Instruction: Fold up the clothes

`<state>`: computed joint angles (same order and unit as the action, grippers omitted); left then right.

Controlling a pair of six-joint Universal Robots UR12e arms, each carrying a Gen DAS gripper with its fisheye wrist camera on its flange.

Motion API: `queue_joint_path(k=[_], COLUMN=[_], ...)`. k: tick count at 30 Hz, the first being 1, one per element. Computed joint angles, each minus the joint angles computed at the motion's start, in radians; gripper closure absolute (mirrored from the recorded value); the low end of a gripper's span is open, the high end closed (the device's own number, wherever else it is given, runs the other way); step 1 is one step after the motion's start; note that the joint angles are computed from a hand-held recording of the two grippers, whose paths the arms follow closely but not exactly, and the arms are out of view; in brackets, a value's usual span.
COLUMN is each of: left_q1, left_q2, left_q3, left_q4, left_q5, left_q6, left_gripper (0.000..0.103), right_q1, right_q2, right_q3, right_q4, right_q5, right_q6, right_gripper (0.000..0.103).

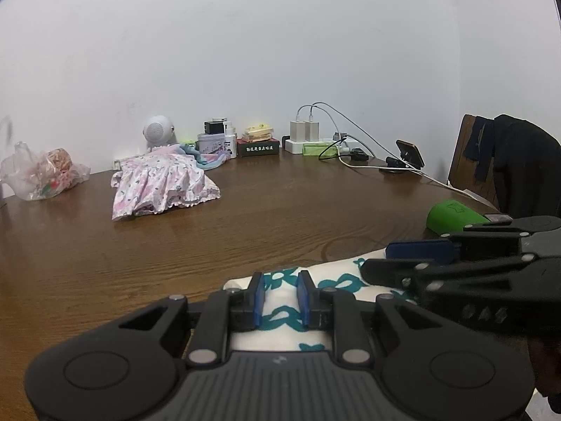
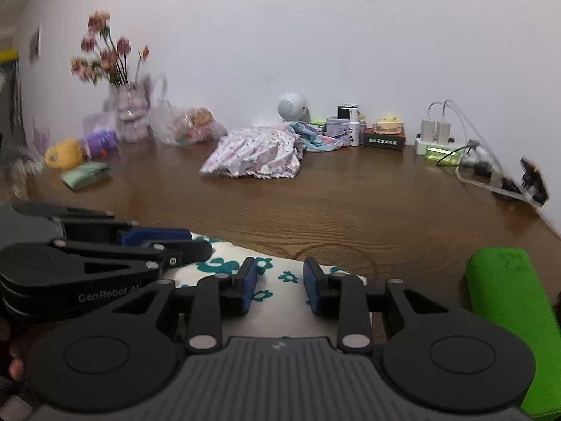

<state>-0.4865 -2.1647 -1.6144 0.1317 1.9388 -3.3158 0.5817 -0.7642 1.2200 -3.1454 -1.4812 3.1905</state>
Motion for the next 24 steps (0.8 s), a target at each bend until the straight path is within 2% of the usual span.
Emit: queue_joint_path(k=[5,6,8,10,11,12,13,14,15,16,19,21,23,24], left_q1=[0.009,0.011,0.015,0.017,0.018,0.021,0.028,0.038,0.049,0.059,0.079,0.087,0.092,0.093], left_q2=[0.003,0.004,0.006,0.021,0.030,0.042,0.058,0.075,0.091,0.106,0.130,0.132,0.130,0.126], left_q3=[-0.008,-0.008,-0.008,-0.018,-0.024,-0.033,-0.051,-0.072,-0.090,-0.104,-0.124,-0.135,-0.136,-0.131], left_q4=[0.011,0.010,0.004,-0.001,-0.004,-0.005,0.002,0.017,0.022,0.008,-0.061,-0.057,-0.054,-0.060], left_q5=[-0.030,-0.037,-0.047,-0.047,-0.046,-0.054,-0.081,-0.119,-0.159,-0.197,-0.262,-0.294,-0.324,-0.329], left_q6=[-0.024,-0.027,-0.029,-0.046,-0.058,-0.079,-0.111,-0.145,-0.177,-0.208,-0.305,-0.339,-0.350,-0.352], left_gripper=[0.083,0.083,0.082,0.072,0.058,0.038,0.030,0.023,0.023,0.023,0.025,0.030,0.040,0.045], right_q1=[-0.028,-0.025,-0.019,-0.023,-0.027,-0.028,-0.029,-0.028,-0.032,-0.037,-0.065,-0.076,-0.082,-0.086], right_q2=[-0.022,-0.022,-0.013,-0.015,-0.022,-0.031,-0.041,-0.052,-0.063,-0.074,-0.096,-0.099,-0.093,-0.090], right_q3=[0.032,0.028,0.021,0.013,0.016,0.023,0.031,0.041,0.053,0.063,0.084,0.091,0.092,0.093], right_q4=[-0.021,0.006,0.004,0.027,0.034,0.033,0.032,0.033,0.045,0.058,0.138,0.161,0.166,0.167], right_q5=[0.080,0.064,0.043,0.055,0.066,0.061,0.055,0.027,0.030,0.033,0.146,0.199,0.249,0.274], right_q6=[0.125,0.104,0.073,0.092,0.108,0.115,0.121,0.120,0.125,0.130,0.223,0.255,0.288,0.305], right_gripper=[0.072,0.072,0.071,0.070,0.067,0.057,0.039,0.030,0.022,0.022,0.022,0.023,0.031,0.043])
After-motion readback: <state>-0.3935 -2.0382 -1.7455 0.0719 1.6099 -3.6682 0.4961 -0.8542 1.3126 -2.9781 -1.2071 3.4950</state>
